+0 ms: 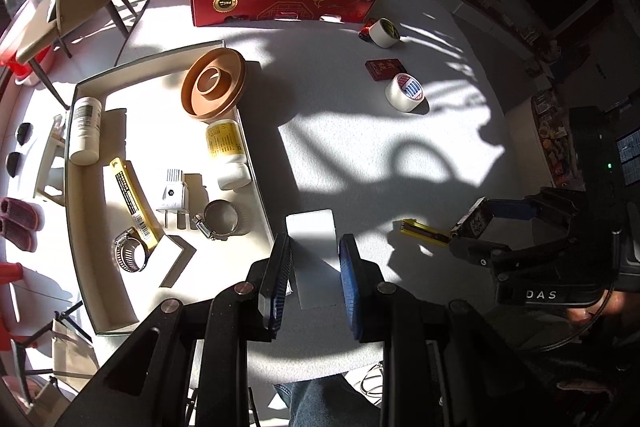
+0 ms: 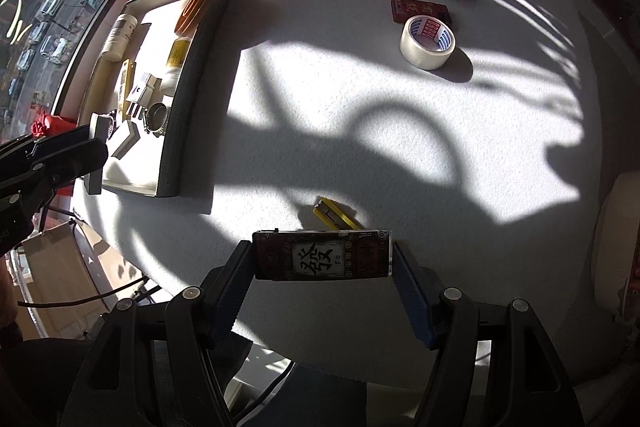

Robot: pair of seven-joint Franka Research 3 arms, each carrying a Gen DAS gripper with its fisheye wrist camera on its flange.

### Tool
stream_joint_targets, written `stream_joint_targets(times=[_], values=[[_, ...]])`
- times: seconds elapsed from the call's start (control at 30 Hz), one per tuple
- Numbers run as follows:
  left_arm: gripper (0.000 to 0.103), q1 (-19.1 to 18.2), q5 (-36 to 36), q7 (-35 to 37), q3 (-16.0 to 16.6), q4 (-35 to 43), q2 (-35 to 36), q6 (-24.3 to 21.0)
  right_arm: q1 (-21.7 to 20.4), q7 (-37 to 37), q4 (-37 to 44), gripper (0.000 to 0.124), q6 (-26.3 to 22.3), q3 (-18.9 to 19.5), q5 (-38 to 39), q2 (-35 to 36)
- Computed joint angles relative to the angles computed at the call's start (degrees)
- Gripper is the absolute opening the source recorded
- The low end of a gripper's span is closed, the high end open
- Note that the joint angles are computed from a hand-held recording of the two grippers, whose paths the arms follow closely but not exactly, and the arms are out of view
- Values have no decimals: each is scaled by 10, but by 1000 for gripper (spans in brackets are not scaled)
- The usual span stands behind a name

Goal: Organize rigid objects

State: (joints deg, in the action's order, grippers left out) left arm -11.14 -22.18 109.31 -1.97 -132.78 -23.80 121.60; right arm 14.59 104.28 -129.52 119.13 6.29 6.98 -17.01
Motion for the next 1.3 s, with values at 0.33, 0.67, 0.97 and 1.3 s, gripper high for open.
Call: stream_joint_targets(times=[0.33, 0.67, 0.97, 1.3], values=[[27, 56, 40, -41, 25, -15, -7, 31, 30, -52, 132, 70, 1, 10, -24, 106], [27, 105, 102, -117, 21, -2, 43, 62, 72, -93, 314, 70, -10, 7, -3, 262], [27, 112, 120, -144, 12, 8, 82, 83, 102, -83, 477, 70, -50, -6, -4, 386], [27, 113, 128, -147, 3, 24, 113, 77, 116, -77, 553, 70, -88, -15, -4, 450]])
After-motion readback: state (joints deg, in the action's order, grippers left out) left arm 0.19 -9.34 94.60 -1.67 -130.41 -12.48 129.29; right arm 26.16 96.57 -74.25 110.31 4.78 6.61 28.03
